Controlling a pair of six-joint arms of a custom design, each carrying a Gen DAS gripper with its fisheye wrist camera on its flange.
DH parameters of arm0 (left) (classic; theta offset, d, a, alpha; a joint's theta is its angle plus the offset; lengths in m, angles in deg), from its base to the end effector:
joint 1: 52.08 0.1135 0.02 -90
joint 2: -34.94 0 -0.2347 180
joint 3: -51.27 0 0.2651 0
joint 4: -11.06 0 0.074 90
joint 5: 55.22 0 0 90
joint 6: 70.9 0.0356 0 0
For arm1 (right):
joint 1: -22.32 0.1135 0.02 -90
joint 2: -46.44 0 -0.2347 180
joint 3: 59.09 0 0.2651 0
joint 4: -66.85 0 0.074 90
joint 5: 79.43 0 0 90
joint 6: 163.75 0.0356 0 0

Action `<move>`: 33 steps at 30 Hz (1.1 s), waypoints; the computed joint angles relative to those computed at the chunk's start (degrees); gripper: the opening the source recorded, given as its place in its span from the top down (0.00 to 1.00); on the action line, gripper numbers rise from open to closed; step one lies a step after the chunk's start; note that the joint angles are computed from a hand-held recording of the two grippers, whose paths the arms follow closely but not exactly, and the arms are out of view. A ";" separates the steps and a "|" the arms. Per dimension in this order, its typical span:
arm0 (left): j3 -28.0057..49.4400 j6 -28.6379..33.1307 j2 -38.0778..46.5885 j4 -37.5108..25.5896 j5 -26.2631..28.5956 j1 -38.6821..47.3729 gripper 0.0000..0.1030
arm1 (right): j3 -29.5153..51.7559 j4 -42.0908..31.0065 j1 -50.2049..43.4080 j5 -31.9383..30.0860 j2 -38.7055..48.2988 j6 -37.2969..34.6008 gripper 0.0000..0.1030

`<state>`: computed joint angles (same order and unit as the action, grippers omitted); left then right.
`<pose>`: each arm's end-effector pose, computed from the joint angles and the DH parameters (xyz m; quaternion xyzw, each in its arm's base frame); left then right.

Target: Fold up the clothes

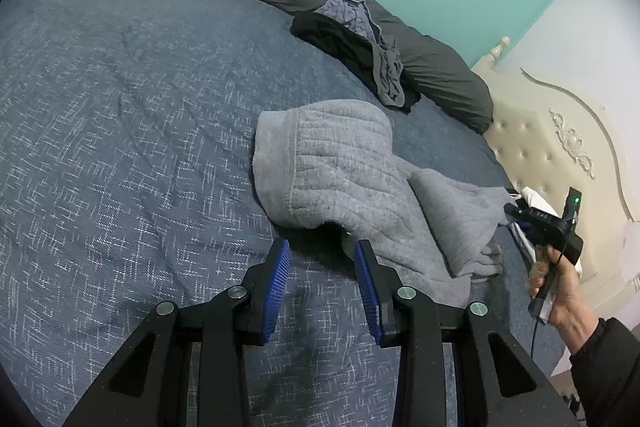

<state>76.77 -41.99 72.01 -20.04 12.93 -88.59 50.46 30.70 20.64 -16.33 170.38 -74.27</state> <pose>0.1454 -0.0912 0.1293 -0.2658 0.8625 -0.1822 0.3902 0.4753 0.0022 0.1607 -0.0693 0.9162 0.2126 0.3325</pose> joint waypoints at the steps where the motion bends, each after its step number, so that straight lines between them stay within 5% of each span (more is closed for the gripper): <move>1: 0.00 0.01 0.21 0.18 0.02 0.02 0.64 | 0.71 -0.19 -0.39 0.57 0.92 -0.27 0.89; 17: -0.26 0.31 1.68 1.40 1.22 0.95 0.64 | 11.52 -10.72 -2.24 -4.05 12.28 -1.94 0.88; 22: -0.37 0.58 0.68 0.94 1.24 1.20 0.64 | 9.59 -9.24 -3.92 -1.86 9.14 -0.81 0.65; 27: -0.10 0.47 0.14 0.33 0.64 0.59 0.64 | 2.91 -6.15 -3.80 -5.77 1.89 -2.05 0.65; 33: -0.01 0.31 0.55 0.22 0.16 -0.12 0.63 | -3.68 -10.84 4.54 -9.76 -3.65 -10.31 0.86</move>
